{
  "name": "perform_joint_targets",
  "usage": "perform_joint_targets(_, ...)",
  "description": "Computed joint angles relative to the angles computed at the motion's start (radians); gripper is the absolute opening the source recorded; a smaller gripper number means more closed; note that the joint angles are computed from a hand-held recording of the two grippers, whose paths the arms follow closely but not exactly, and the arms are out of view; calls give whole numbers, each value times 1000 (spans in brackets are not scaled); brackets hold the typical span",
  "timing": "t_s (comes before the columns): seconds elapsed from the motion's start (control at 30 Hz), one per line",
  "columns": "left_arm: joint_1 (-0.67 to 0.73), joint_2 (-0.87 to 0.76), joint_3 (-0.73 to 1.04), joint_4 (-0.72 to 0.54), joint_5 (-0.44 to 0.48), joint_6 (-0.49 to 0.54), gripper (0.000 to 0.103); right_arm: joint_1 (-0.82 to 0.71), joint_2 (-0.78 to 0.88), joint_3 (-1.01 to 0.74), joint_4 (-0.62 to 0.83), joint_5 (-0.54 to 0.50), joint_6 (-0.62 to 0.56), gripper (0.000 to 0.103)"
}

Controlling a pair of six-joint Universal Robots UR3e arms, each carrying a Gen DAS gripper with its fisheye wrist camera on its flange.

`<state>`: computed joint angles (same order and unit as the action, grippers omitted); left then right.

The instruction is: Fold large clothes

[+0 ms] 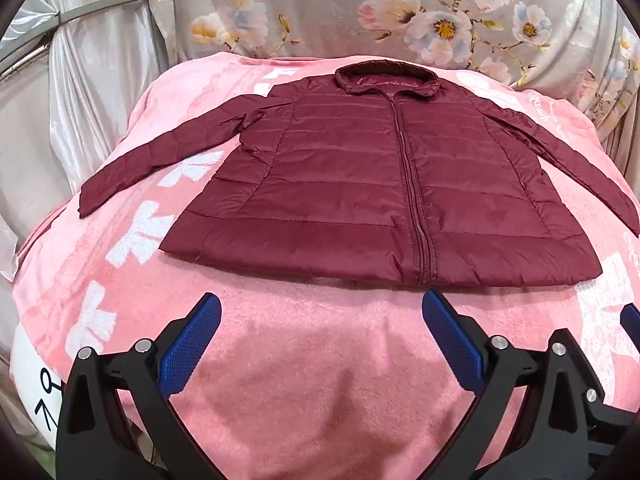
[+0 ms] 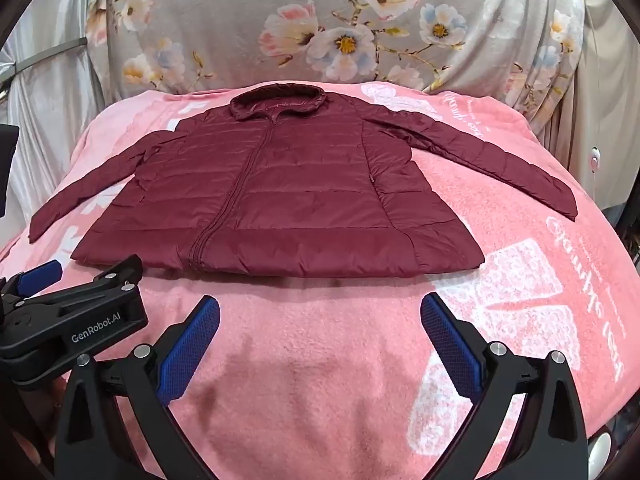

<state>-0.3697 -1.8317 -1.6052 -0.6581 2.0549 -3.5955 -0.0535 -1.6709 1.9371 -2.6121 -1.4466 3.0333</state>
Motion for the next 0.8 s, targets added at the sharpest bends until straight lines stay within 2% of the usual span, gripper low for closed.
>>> perform_joint_targets(0.23,-36,6,22,-45,41,-31,98,-15,-26,11,15,18,-13,98)
perform_joint_targets(0.4,-31,27,-3,-36,32,-27,98,-49,-85,28,48,45,-31,98)
perform_joint_targets(0.8,-32,36,-2,-50,36,-23,98,-40,-85,42,26,44,-22,98)
